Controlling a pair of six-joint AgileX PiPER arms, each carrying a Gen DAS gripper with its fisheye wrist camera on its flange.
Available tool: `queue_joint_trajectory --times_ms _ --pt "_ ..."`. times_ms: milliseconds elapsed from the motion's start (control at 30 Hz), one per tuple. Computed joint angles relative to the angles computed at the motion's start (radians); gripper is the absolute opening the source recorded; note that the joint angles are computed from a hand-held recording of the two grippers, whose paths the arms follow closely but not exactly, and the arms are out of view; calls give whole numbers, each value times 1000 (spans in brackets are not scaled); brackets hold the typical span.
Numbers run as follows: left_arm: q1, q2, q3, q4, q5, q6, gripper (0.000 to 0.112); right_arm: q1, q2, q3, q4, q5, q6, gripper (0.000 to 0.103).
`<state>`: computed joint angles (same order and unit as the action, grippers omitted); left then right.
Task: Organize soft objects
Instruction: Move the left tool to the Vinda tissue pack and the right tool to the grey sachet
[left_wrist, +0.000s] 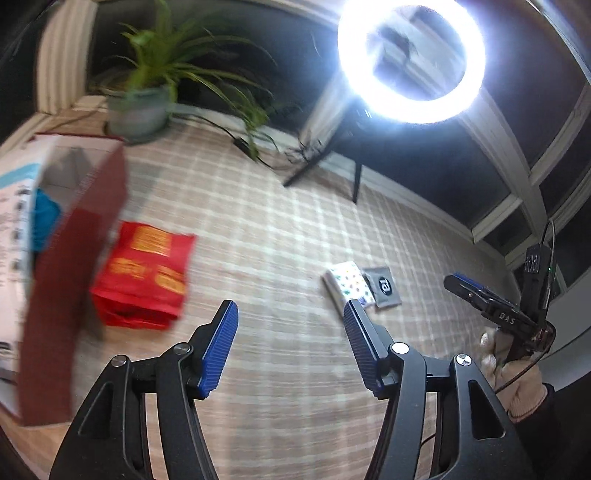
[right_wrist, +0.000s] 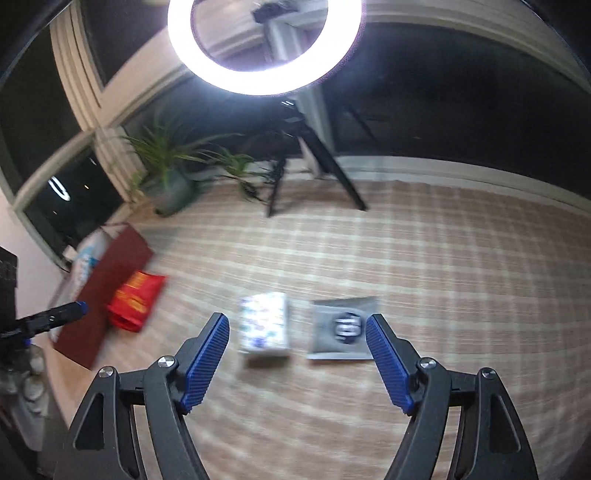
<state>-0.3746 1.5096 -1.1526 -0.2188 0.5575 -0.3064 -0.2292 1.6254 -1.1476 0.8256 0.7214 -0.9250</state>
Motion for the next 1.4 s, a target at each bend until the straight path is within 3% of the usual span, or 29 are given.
queue_joint_trajectory --times_ms 133,300,700,933,1033,1400 --pt "-95 131 -101 70 -10 -132 63 -26 54 -1 -15 -28 -35 73" --pt "-178 299 -272 203 39 -297 63 -33 101 15 -23 -82 -107 73" --pt "-266 625 -691 352 289 -417 66 -98 199 -32 56 -47 -171 73" --pt "-290 716 -792 431 364 -494 68 -86 227 -39 58 -60 -168 73" --pt "-294 720 -778 469 346 -543 73 -62 231 -36 55 -85 -166 73" --pt "-295 740 -781 481 315 -538 75 -18 260 -55 28 -123 -134 73"
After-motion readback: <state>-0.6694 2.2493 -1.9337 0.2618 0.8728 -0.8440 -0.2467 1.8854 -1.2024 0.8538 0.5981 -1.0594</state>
